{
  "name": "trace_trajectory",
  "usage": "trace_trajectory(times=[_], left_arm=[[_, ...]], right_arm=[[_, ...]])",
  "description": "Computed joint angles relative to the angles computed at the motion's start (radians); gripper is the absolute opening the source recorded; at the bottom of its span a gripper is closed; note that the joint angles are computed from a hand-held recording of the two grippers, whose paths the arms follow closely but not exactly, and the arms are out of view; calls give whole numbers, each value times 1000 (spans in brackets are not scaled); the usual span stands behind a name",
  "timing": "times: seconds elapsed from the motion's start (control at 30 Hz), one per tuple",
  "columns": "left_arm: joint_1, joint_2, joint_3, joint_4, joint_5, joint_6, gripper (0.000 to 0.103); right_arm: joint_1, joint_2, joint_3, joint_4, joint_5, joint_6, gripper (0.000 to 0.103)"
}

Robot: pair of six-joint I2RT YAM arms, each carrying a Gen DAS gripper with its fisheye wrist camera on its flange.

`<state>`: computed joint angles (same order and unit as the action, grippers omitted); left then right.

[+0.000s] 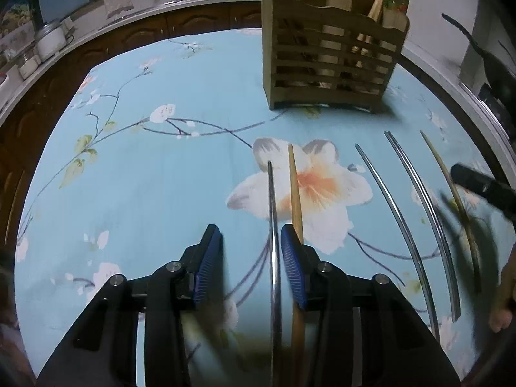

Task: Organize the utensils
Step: 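Grasp a silver metal chopstick with the left tool while the right tool grasps another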

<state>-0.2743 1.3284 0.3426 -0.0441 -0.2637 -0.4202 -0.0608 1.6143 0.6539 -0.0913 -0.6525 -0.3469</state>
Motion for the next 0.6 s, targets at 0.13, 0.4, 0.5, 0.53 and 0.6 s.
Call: trace_trajectory(times=[0.13, 0.4, 0.5, 0.53, 0.6], left_arm=[[55, 48, 34, 27, 36, 41, 29], [85, 151, 109, 64, 69, 106, 21], [76, 178, 119, 96, 75, 118, 8], [73, 184, 120, 107, 75, 120, 6], [70, 189, 115, 125, 75, 122, 4]], right_arm=[[133, 29, 5, 28, 58, 32, 21], [325, 139, 67, 105, 253, 99, 18], [366, 156, 89, 111, 308, 99, 18], [371, 161, 98, 112, 317, 96, 18], [394, 152, 80, 138, 362, 93, 15]])
